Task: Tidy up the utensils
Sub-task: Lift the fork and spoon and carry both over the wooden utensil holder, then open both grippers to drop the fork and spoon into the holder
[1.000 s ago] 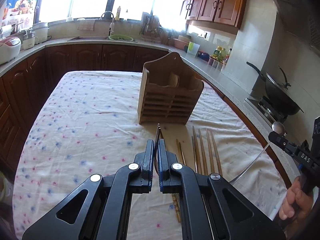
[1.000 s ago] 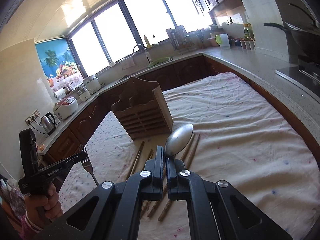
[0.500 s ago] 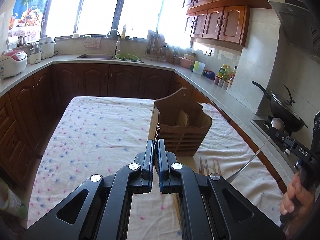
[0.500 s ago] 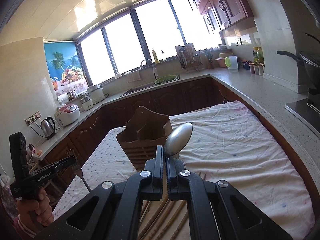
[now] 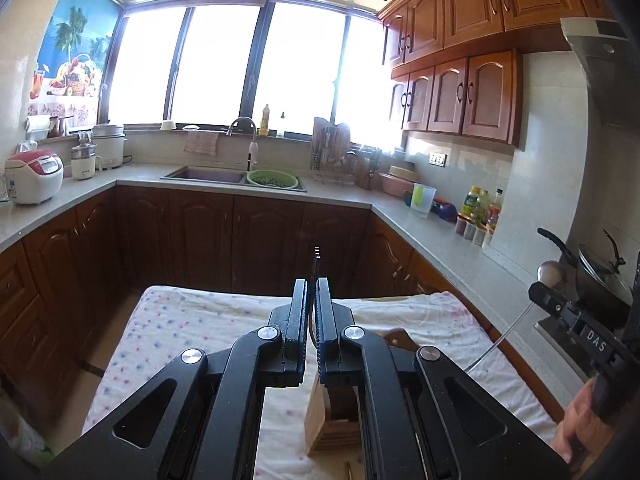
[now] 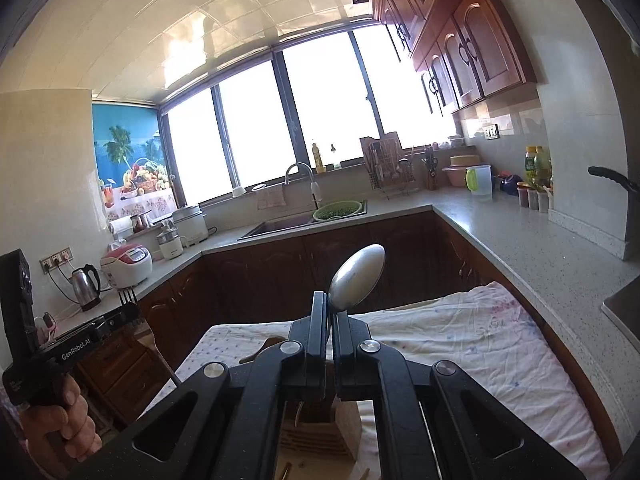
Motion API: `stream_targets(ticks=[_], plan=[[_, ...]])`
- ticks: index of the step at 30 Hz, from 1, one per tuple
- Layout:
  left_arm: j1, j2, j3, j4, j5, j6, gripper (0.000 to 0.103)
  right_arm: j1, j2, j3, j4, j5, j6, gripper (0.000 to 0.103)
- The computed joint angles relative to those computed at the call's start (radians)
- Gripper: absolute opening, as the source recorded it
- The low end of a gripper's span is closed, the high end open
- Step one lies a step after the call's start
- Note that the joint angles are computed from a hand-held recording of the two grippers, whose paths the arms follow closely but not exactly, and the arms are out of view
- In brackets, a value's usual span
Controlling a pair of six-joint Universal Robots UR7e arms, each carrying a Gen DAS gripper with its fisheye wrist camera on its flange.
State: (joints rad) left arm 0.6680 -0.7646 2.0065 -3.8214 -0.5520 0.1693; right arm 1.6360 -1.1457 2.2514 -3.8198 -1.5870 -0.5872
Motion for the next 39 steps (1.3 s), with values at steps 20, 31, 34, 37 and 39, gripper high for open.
stream_targets(ticks=[20, 31, 34, 37, 39], plan=[[0.112, 0.188, -0.104, 0.007, -0.027, 0.032, 0.003, -0.066, 0.209, -0.141, 0.116, -0.069, -0.058, 0.002], [0.105, 0.180, -0.104, 0.069, -0.029, -0.003, 0.003, -0.069, 0.196, -0.141, 0.152, -0.065, -0.032, 0.002], [0.101, 0.170, -0.098, 0.103, -0.026, -0.031, 0.007, -0.069, 0.194, -0.138, 0.156, -0.061, -0.021, 0.006], [0.093, 0.159, -0.081, 0.101, -0.028, -0.039, 0.018, -0.074, 0.178, -0.131, 0.166, -0.046, -0.005, 0.008], [0.081, 0.160, -0.071, 0.067, -0.009, -0.027, 0.031, -0.080, 0.167, -0.123, 0.162, -0.035, 0.004, 0.020]])
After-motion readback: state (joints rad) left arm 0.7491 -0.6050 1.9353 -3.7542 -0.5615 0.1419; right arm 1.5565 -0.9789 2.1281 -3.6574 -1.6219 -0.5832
